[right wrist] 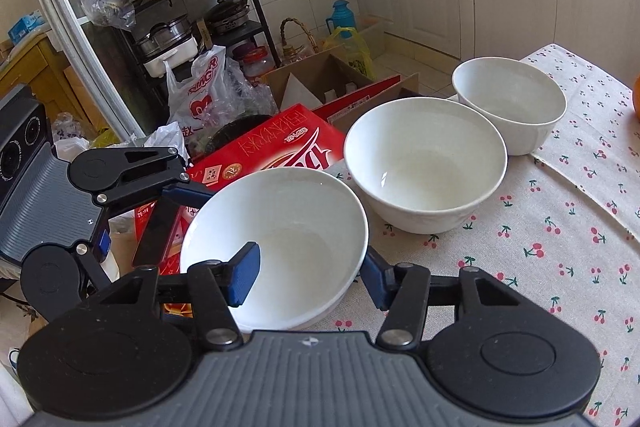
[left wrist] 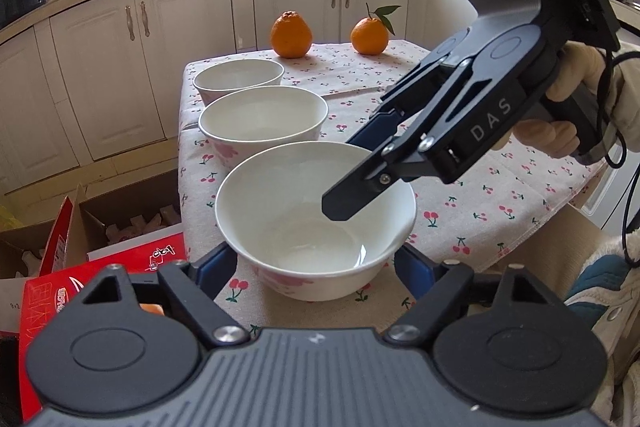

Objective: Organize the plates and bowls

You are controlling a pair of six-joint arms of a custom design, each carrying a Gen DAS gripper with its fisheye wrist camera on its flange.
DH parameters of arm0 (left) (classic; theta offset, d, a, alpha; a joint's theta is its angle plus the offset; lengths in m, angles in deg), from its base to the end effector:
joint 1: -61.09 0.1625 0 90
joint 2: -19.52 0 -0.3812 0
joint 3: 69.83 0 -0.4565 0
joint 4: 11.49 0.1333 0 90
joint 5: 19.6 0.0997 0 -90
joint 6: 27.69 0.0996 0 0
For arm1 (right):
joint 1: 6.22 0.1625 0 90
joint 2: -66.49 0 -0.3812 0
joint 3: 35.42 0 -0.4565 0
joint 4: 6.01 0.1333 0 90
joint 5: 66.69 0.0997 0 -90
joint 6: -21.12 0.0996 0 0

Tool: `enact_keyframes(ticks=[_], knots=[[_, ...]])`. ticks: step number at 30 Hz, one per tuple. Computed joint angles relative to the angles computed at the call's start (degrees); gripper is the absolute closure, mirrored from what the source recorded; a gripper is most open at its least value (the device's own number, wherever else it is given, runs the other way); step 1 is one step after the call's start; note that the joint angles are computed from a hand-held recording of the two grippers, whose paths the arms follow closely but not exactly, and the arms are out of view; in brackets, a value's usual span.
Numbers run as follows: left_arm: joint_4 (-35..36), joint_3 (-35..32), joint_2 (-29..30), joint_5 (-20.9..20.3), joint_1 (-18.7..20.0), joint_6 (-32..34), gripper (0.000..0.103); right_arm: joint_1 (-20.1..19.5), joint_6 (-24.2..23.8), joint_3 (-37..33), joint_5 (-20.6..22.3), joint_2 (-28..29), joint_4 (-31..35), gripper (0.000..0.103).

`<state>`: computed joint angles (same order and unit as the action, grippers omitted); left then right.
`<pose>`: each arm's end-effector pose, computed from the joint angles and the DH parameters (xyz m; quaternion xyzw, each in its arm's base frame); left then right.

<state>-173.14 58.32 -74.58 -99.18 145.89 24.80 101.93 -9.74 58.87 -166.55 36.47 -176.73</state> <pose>0.1063 -0.5014 0.2703 0.4292 0.8399 -0.2595 0.2075 0.3135 -0.5830 -0.1239 0.3978 -0.9023 0.1322 0.1003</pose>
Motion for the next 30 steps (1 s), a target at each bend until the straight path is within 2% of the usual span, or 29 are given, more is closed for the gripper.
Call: enact_keyframes(ticks=[15, 30], knots=[[1.2, 0.2, -0.38, 0.69, -1.59, -0.7, 0.018, -0.28, 0.81, 2.15, -0.19, -2.0, -0.85, 0.041], [2.14, -0.46, 3.85, -1.44, -5.98, -0.24, 0.018, -2.28, 0.49, 11.67, -3.14, -9.69, -9.62, 0.04]])
